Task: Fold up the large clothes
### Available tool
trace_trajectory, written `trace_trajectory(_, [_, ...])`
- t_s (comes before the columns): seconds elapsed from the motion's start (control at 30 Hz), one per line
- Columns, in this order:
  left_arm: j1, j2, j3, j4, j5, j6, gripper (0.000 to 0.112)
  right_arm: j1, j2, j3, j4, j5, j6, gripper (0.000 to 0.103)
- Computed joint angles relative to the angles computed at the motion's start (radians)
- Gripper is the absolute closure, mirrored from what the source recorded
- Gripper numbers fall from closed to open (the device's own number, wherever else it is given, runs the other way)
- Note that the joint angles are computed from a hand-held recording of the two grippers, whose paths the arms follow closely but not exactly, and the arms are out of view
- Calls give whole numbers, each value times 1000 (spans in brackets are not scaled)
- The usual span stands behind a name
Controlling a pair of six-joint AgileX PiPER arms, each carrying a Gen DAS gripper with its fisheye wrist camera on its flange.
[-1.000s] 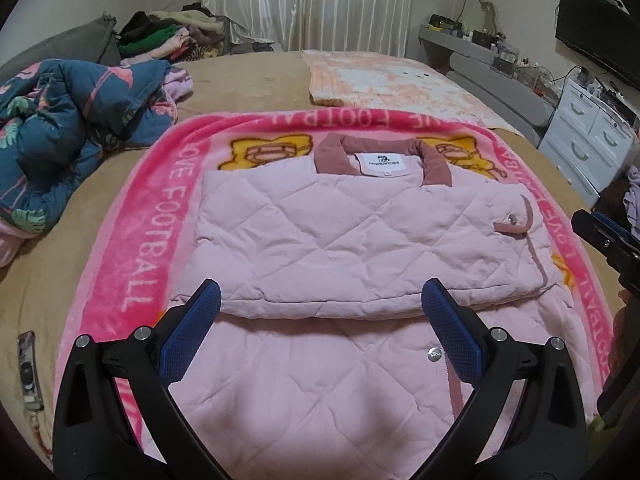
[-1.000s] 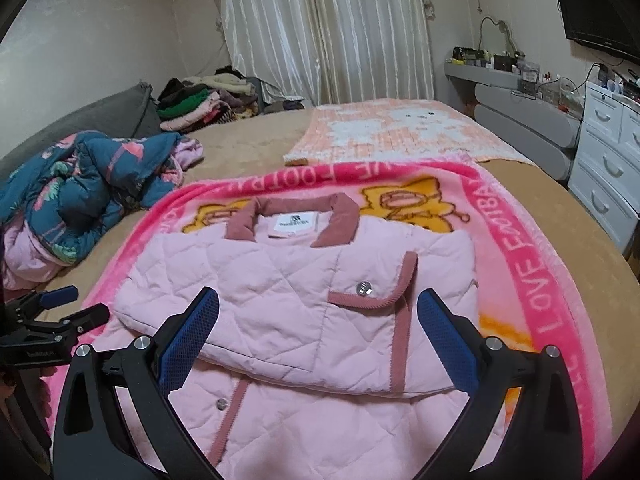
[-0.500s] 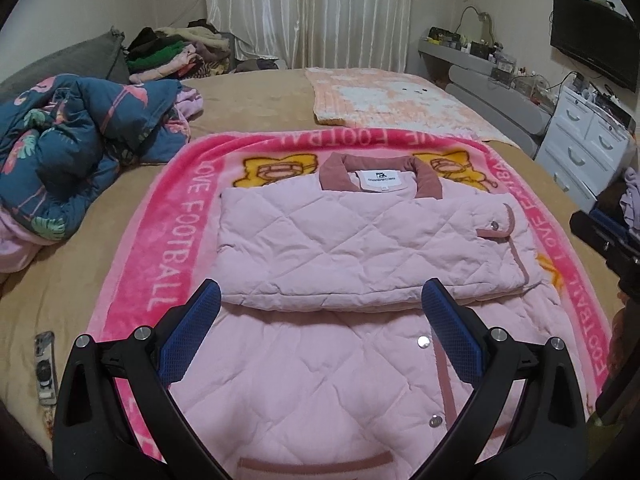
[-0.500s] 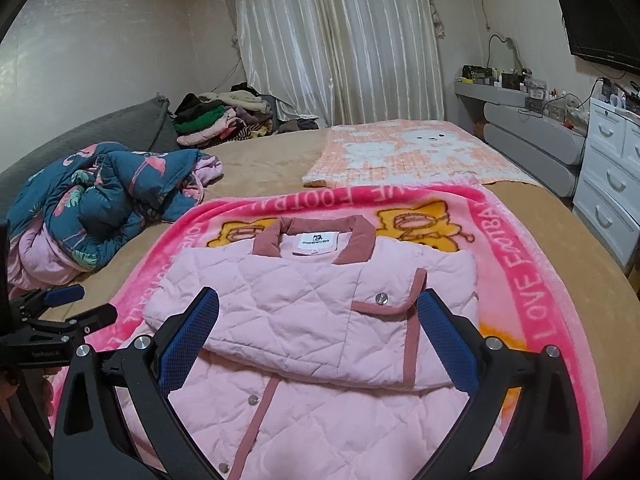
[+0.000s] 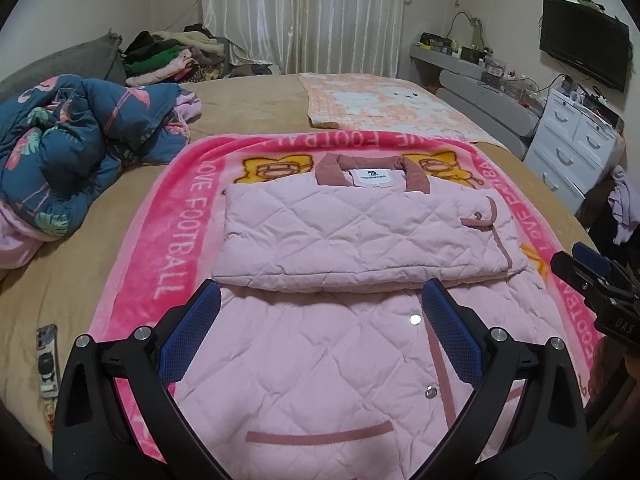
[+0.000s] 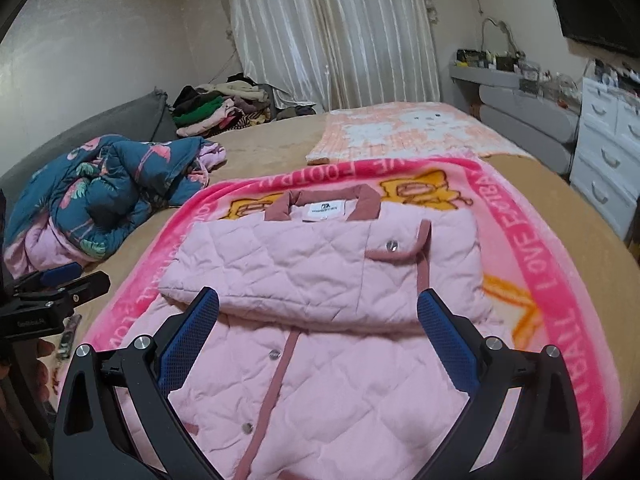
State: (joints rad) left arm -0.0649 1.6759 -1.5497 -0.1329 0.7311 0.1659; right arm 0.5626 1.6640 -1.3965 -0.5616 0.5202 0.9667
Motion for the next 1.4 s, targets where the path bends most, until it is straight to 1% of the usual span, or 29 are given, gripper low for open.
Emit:
trace_trajectory(0.1, [24,-29,31,-52,-5,47,18,25,-16,14,-30,15,37,4])
trace_trajectory(0.23, [47,-63,68,-79,-13,80,18,55,-38,18,-61,36,77,4])
trace_trajectory(0.4, [91,-106,105,-140,-7,145,18,105,-49,3,-112,90,115,4])
trace_trajectory(0.47, [115,-115,113,-177,7,177,18,118,-56,5,-124,103,124,4])
trace_trajectory(0.73, [176,-175,177,-222,9,236,18,175,-82,16,-168,161,169,4])
trace_trajectory(1.0, [236,-230,238,-286,19,310,18,223,-131,86,-229,199,261,4])
trace_trajectory(1.3, [229,-299,345,-255,-11,301,18,276,-219,199,-296,230,365,4])
trace_trajectory(1.4, [209,-324,387,-221,-25,279,18,279,-250,244,-305,223,387,4])
